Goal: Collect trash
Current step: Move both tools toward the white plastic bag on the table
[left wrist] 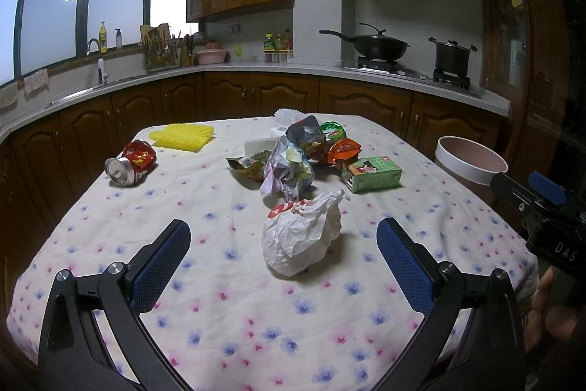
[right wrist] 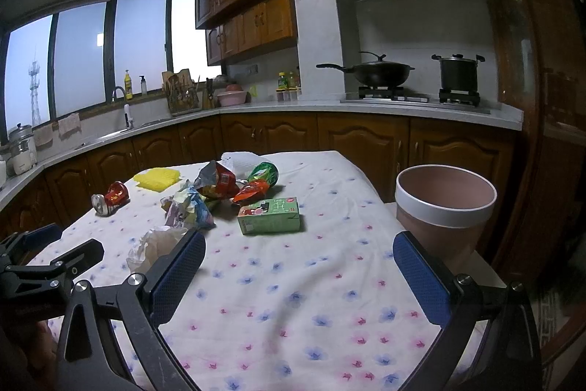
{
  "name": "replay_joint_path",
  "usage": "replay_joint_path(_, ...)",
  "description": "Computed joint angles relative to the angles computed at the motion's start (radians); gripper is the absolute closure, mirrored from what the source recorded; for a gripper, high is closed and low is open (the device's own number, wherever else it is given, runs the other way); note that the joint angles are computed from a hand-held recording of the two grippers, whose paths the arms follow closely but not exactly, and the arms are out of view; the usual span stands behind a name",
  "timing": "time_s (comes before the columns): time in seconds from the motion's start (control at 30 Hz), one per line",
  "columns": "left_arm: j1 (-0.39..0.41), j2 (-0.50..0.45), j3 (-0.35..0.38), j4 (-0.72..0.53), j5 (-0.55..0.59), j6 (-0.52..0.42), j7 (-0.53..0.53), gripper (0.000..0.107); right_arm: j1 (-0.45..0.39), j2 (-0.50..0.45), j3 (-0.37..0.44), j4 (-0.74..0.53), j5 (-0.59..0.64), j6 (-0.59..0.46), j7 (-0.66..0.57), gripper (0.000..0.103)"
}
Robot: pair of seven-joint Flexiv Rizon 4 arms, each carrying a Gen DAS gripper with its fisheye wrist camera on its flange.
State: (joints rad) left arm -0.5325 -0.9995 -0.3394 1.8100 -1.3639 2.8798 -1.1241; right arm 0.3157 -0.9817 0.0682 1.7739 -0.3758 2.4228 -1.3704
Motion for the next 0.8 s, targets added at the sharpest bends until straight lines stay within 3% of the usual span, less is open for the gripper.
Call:
replay_joint_path(0.67, 0.006, -0.001, -0.007, -0.021, -0.002, -0.024, 0.027, 0.004, 0.004, 0.007, 0.004, 0.001, -0.003, -0.021, 0.002, 0.000)
replay_joint_path(0.8, 0.023, 0.008, -0.004, -0.016, 0.016, -0.064, 0.020, 0.004, -0.019, 0.005, 0.019, -0.021, -0.065, -0.064, 0.030, 0.000)
